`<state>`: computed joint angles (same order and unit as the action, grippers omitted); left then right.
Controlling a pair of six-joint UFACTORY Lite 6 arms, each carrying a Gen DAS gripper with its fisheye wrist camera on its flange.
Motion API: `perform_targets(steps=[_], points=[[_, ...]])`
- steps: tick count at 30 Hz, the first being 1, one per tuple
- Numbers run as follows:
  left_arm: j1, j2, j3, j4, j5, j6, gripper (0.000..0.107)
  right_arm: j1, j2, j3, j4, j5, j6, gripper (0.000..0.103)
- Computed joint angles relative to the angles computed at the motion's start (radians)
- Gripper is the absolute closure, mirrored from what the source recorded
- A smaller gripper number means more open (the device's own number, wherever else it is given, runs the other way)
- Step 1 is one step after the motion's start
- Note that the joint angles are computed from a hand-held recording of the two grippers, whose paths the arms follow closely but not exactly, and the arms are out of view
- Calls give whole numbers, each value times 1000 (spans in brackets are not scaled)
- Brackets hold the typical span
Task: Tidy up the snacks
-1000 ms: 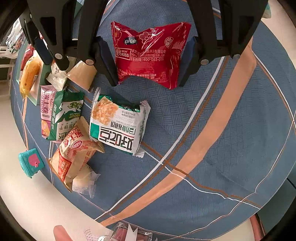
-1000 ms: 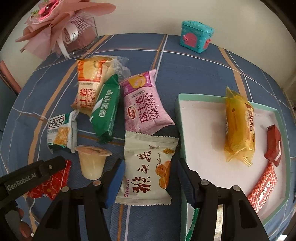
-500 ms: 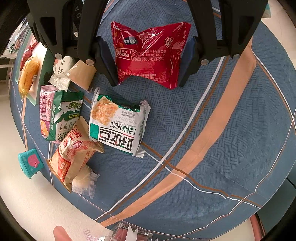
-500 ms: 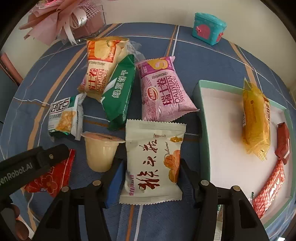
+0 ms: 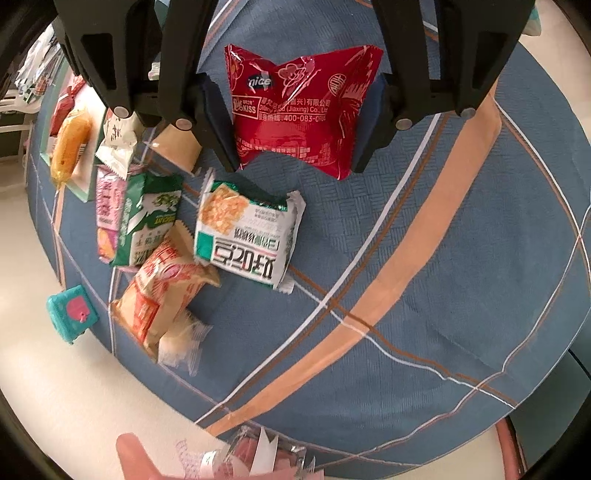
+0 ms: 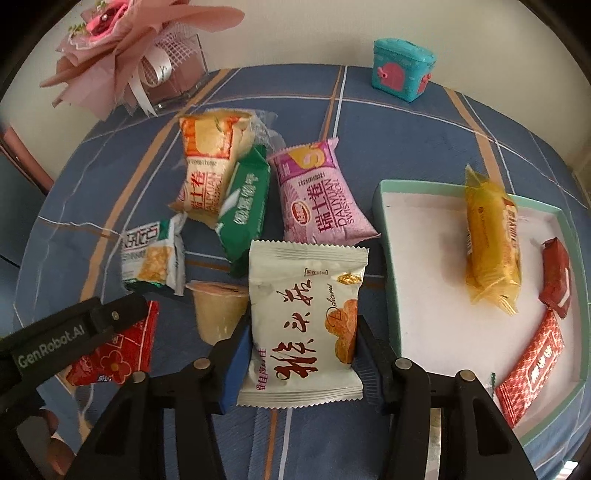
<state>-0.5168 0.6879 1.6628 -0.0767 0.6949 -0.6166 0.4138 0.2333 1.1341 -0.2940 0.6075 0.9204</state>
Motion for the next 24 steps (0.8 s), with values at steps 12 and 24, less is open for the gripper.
perform_targets(steps=[12, 24], points=[[-26, -66, 32, 56, 28, -78, 45, -33, -193, -78, 102, 35, -50, 48], [-102, -103, 54, 114, 56, -173, 45, -80, -285, -79, 159, 105, -130, 48]])
